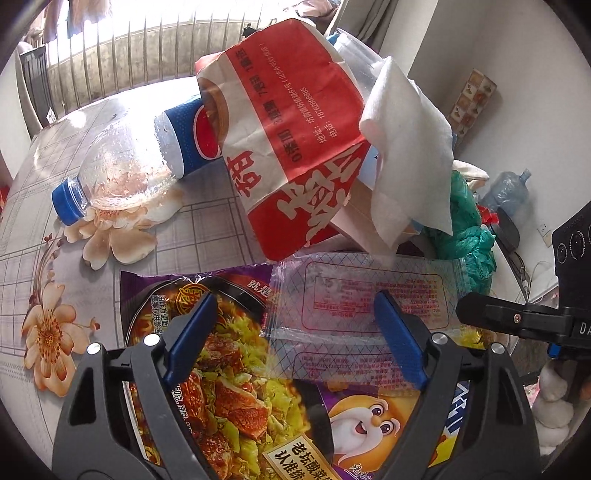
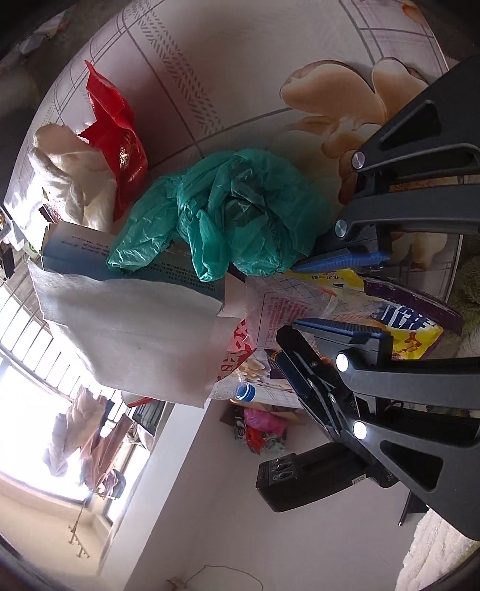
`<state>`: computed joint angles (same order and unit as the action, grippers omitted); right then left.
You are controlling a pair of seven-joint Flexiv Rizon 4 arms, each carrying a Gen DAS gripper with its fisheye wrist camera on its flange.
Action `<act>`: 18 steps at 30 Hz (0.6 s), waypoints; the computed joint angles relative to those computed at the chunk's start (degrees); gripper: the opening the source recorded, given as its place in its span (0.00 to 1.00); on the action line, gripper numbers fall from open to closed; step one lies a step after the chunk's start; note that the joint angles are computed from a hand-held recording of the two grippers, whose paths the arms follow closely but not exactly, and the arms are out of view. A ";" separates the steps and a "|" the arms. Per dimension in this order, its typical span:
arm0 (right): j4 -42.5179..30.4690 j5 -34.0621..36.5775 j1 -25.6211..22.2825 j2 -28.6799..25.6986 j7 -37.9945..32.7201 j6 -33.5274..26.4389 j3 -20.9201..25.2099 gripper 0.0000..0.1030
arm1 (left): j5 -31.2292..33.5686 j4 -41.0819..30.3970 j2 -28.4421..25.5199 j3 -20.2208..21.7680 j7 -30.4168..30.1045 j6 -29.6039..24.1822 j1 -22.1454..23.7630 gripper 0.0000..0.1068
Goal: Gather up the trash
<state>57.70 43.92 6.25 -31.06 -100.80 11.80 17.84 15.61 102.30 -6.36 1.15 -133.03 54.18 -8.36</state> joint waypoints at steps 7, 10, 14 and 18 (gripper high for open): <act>0.77 -1.50 1.12 0.12 1.41 2.12 -0.49 0.08 | 3.21 -2.45 -1.26 -0.54 -2.01 -2.25 -1.64 0.76; 1.19 0.24 -0.10 0.90 -0.83 2.82 0.35 0.06 | 3.73 -0.74 0.83 0.01 -2.01 -0.10 -1.81 0.76; 1.70 3.31 -1.98 2.48 -5.95 3.35 1.13 0.05 | 8.62 -1.21 3.87 -0.51 -3.48 2.66 -1.87 0.76; 1.68 5.56 -3.16 3.94 -9.60 3.65 0.93 0.04 | 9.08 -1.43 5.99 -1.32 -2.78 8.45 -0.54 0.76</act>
<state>59.38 49.48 3.09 -27.12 -110.40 15.45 18.77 24.69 100.88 -0.37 -0.17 -135.81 62.63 -8.90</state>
